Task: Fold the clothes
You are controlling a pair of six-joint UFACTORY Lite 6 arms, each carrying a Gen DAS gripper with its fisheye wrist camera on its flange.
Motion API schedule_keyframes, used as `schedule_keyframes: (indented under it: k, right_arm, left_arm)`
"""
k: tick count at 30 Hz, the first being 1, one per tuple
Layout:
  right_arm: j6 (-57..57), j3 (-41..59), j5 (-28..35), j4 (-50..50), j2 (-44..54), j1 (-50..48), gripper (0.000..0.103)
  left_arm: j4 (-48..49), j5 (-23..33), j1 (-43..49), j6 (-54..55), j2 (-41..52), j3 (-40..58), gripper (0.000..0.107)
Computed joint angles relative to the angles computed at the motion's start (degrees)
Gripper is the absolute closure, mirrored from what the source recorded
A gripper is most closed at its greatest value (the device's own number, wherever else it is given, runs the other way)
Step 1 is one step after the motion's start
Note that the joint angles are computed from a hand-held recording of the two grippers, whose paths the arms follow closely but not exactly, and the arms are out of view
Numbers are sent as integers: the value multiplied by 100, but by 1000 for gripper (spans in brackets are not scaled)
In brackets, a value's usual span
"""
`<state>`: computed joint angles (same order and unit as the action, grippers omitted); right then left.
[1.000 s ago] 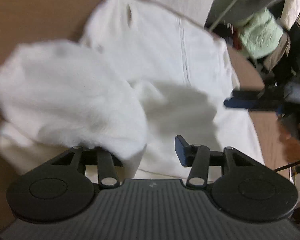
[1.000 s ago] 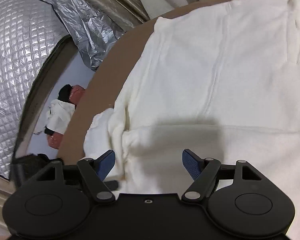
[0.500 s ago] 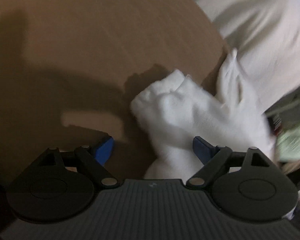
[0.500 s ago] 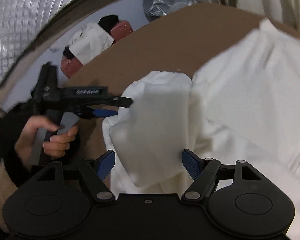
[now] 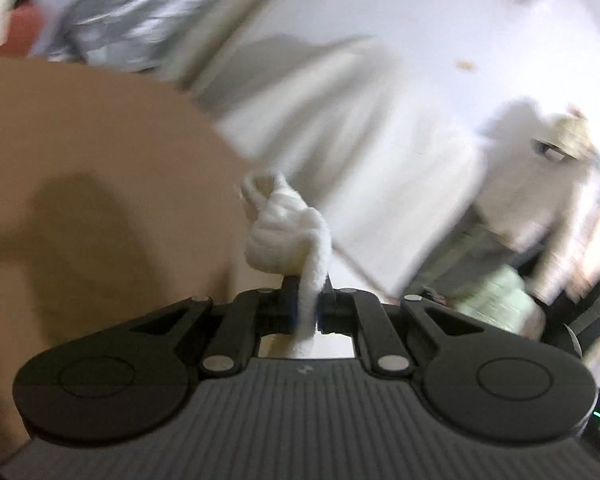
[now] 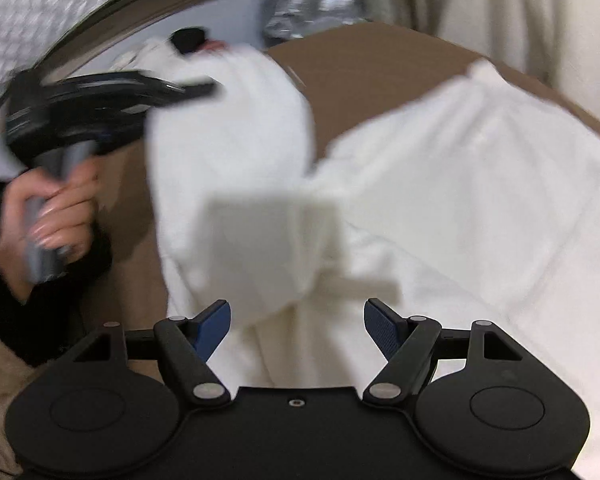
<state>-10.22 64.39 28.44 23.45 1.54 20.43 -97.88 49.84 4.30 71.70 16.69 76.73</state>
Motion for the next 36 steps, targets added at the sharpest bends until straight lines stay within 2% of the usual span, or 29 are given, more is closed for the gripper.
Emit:
schedule_keyframes:
  k: [3, 6, 7, 8, 10, 12, 13, 15, 17, 21, 25, 27, 29, 33, 34, 36]
  right_arm:
    - [-581, -753, -10, 679, -631, -555, 24]
    - [-562, -1636, -65, 1187, -1353, -1268, 24]
    - [-577, -1948, -66, 1527, -1640, -1594, 24]
    - [-780, -2272, 1, 2107, -1958, -2007, 24]
    - [-1429, -2814, 527, 3306, -2391, -3015, 24]
    - [-2131, -3298, 1327, 4382, -2573, -4214, 24]
    - [-2284, -3439, 1644, 4618, -2577, -4710, 24]
    - [-2592, -3627, 1953, 4914, -2586, -5236, 24]
    - [-2816, -3689, 2214, 5090, -2508, -5516, 24]
    - [-2900, -3475, 1626, 5089, -2183, -4788, 24]
    - [-2689, -3193, 907, 4906, -1858, -3935, 24]
    - [-2645, -3133, 737, 4872, -1749, -3831, 24]
    - [-2650, -3146, 541, 4961, -1678, -3833, 23]
    - [-3050, -3174, 167, 5479, -1561, -3837, 24]
    - [-3178, -3136, 65, 5479, -1524, -3770, 26]
    - [-2855, -3002, -473, 4784, -1516, -3329, 66]
  left_arm:
    - [-73, 530, -657, -49, -426, -367, 99]
    - [323, 201, -1533, -203, -1042, -844, 92]
    - [633, 66, -1790, -285, -1162, -930, 84]
    - [979, -100, -2041, -432, -1255, -973, 68]
    - [2007, -563, -2460, -1075, -1364, -901, 48]
    - [3207, -1108, -2837, -1674, -1417, -873, 46]
    - [3806, -1197, -2953, -1948, -1370, -785, 44]
    - [4966, -905, -2949, -2599, -1445, -798, 42]
    - [5366, -601, -2583, -2864, -1496, -800, 42]
    - [5288, -277, -1519, -2890, -1248, -521, 35]
    - [7051, -1442, -1218, -4363, -787, -118, 33]
    - [7649, -1577, -989, -4836, -366, 117, 33]
    - [7759, -1441, -778, -4983, 21, 408, 33]
    - [7344, -1264, -605, -4710, 320, 639, 33]
    - [7176, -1260, -629, -4514, 285, 610, 33]
    - [6844, -1243, -676, -4126, 220, 558, 33]
